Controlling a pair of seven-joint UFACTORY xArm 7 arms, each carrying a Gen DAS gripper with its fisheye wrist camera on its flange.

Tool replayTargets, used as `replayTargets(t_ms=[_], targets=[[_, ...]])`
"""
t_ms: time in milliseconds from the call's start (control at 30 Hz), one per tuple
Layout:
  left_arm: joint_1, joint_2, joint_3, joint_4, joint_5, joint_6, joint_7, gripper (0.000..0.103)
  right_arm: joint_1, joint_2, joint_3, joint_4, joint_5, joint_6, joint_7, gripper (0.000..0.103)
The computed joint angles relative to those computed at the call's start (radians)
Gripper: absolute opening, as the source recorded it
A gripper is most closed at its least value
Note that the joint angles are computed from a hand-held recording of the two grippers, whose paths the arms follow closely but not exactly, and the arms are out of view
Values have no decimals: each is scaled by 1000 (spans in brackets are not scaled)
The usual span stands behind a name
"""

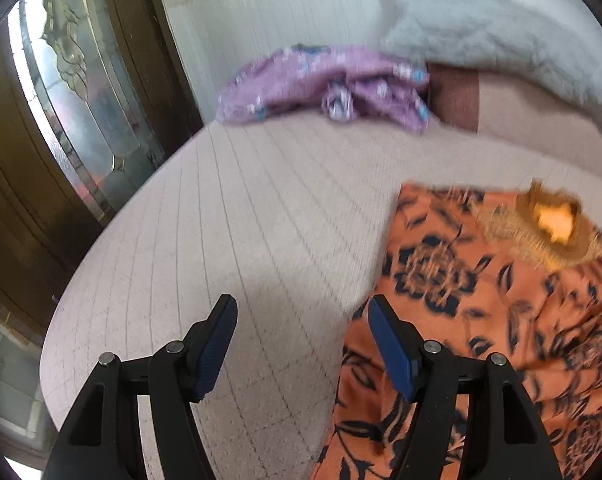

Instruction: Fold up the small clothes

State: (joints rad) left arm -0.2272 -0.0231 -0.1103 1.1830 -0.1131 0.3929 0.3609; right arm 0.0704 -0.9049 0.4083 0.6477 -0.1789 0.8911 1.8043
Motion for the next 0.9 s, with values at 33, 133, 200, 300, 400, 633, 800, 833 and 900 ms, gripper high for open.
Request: replayTargets(t_ms=[33, 133, 200, 300, 400, 633, 800, 833, 900], targets=[[-4, -6, 0, -7, -47, -13, 39, 70, -10, -3, 5, -15, -10, -26, 10, 85], [-25, -16, -2, -12, -189, -9, 172, 70, -32, 11, 10, -27, -46, -69, 1, 84], [-44, -22, -7, -21, -262, -17, 257, 70, -31, 57, -10, -32, -48, -100, -28, 82], [-67, -24, -14, -24, -332, -13, 337, 70, -7, 111, -60, -70, -14, -159, -56, 61], [-78, -8, -24, -11, -321, 34, 332, 71, -38, 134, -45, -60, -52, -171, -57, 42], [-82, 42, -43, -12, -20, 58, 101, 71, -106, 130, 54, 80, -194, -161, -78, 7], [-85, 1, -45, -62, -61, 17, 143, 71, -171, 43, 158, 184, -296, -35, -79, 6], [-86, -3, -46, -71, -54, 2, 140, 71, -168, 38, 167, 195, -284, 31, -94, 6], [-88, -11, -48, -91, -17, -24, 114, 71, -137, 51, 155, 196, -215, 173, -112, 6]])
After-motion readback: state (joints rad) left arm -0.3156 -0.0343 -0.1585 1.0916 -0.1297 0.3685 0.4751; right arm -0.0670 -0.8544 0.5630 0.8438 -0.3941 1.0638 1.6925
